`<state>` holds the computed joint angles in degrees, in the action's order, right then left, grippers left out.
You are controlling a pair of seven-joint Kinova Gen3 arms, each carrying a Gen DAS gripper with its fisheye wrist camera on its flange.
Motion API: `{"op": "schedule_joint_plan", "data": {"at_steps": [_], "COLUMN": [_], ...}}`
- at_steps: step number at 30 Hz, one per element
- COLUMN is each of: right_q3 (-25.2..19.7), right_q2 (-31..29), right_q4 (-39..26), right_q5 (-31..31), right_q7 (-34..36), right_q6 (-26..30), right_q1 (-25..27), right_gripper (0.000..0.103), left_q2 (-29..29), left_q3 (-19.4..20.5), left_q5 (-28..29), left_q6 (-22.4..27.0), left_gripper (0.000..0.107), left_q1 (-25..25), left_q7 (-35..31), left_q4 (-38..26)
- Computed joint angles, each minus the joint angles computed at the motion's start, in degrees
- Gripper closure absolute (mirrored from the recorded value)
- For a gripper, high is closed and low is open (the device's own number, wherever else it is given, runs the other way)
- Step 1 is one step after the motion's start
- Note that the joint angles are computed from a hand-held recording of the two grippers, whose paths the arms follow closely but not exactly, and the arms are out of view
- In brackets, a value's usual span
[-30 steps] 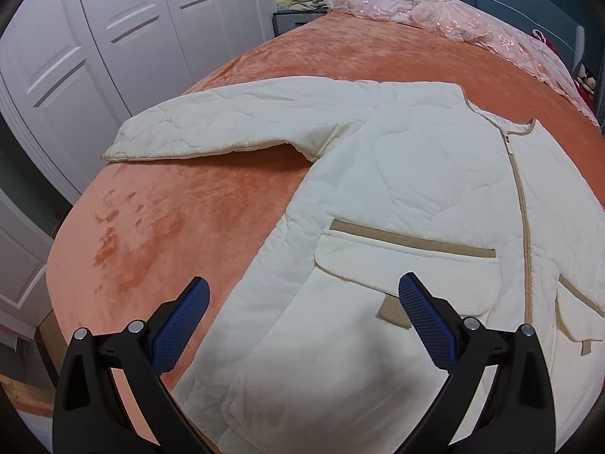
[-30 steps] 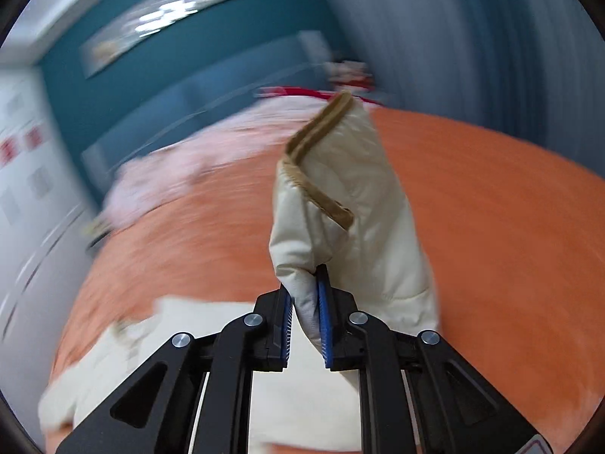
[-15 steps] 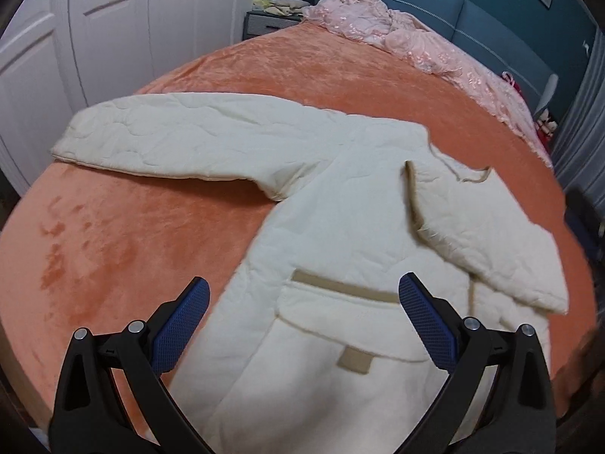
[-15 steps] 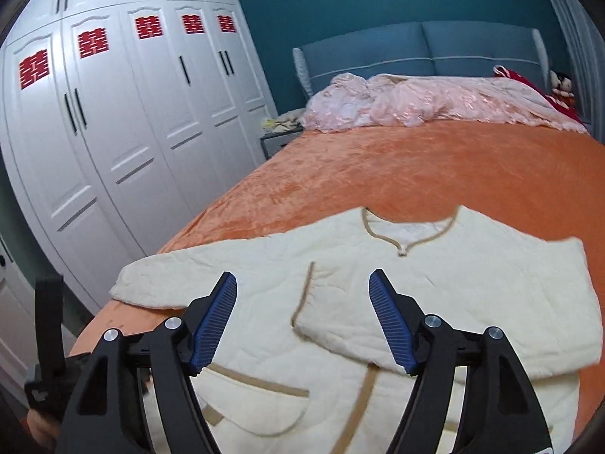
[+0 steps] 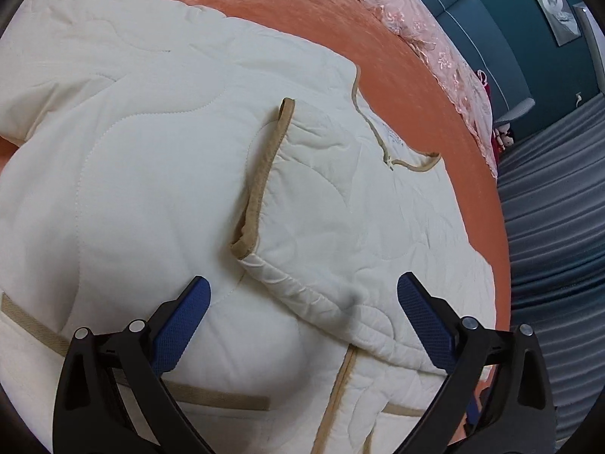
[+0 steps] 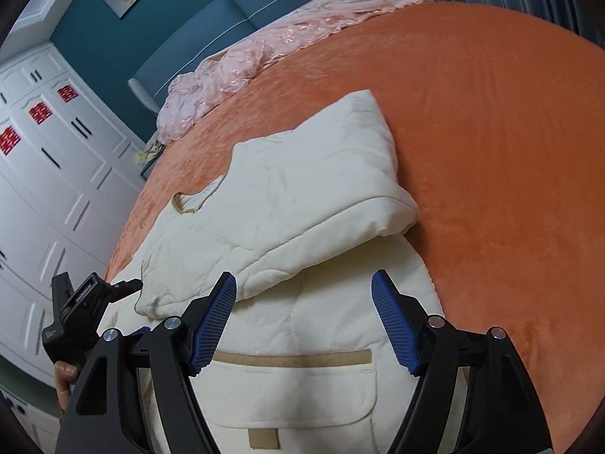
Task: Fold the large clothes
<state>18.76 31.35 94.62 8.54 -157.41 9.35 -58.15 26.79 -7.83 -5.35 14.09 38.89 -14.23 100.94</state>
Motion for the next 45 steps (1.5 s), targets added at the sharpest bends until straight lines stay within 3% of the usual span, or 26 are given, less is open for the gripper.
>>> {"op": "schedule_joint_plan", "data": {"at_steps": [2, 3, 4, 5, 7, 10, 12, 13, 16, 19, 22, 26, 32, 40, 45], "right_q3": [-1.95, -2.56, -3.84, -5.38, -7.9, -10.62, -11.41, -10.97, -6.43, -3.66, -4.1, -0.42, 1.55, 2.68, 0.63], "right_q2": [0.77, 0.92, 1.0, 1.17, 1.54, 2.98, 4.36, 5.0, 6.52, 6.5, 7.04, 9.14, 11.06, 13.27, 13.72], "right_q4": [-0.05, 0.38, 0.87, 1.25, 1.33, -1.42, -4.09, -5.64, -8.46, -6.97, -7.71, -11.33, -12.7, -16.18, -19.08], "right_q5": [-1.23, -1.91, -2.86, -4.03, -6.07, -7.63, -8.26, -8.3, -8.03, -7.46, -6.34, -1.53, 4.4, 12.07, 15.88], "right_q7": [0.17, 0.38, 0.91, 1.52, 2.56, 5.23, 8.12, 8.88, 8.69, 6.66, 6.95, 5.23, 0.47, -5.3, -6.82], "right_q6": [-1.46, -2.66, -4.45, -6.26, -8.54, -7.76, -6.26, -4.5, 0.09, -0.78, 1.37, 7.47, 9.98, 15.88, 21.28], "right_q1": [2.71, 3.78, 5.42, 7.26, 10.35, 13.06, 13.42, 12.84, 9.0, 6.84, 7.22, 3.34, 0.81, -1.7, -1.35], "right_gripper": [0.031, 0.031, 0.031, 0.031, 0.03, 0.031, 0.038, 0.05, 0.082, 0.09, 0.093, 0.093, 0.093, 0.094, 0.09], "left_q2": [0.19, 0.24, 0.05, -0.75, -3.1, -5.87, -6.41, -5.99, -4.13, -2.69, -0.99, 1.51, 3.04, 4.53, 4.0], "left_q3": [2.54, 3.14, 2.68, 1.15, -4.09, -12.05, -15.44, -15.54, -12.22, -9.31, -8.88, -9.27, -9.29, -4.78, -1.43], "left_q5": [-0.11, -0.91, -2.63, -4.96, -9.62, -16.61, -19.57, -19.65, -20.1, -20.95, -24.81, -31.69, -40.24, -45.78, -48.22], "left_q6": [1.17, 2.72, 3.33, 3.02, 3.13, 9.15, 11.69, 12.76, 17.04, 17.18, 17.07, 19.37, 20.09, 24.5, 25.7], "left_gripper": [0.05, 0.078, 0.096, 0.098, 0.1, 0.101, 0.101, 0.101, 0.101, 0.101, 0.1, 0.099, 0.098, 0.098, 0.098], "left_q1": [-2.49, -3.09, -2.83, -1.52, 2.61, 9.67, 12.79, 12.76, 10.26, 8.44, 9.61, 12.6, 14.96, 13.4, 11.04], "left_q7": [-0.73, -0.53, 0.61, 2.67, 5.97, 9.83, 11.64, 11.48, 11.28, 12.35, 16.57, 22.37, 31.12, 35.38, 37.09], "left_q4": [-1.16, -2.04, -2.2, -1.76, -0.41, -0.5, 0.27, 0.27, -0.09, 1.27, 1.81, 1.28, 2.38, 1.13, 1.41]}}
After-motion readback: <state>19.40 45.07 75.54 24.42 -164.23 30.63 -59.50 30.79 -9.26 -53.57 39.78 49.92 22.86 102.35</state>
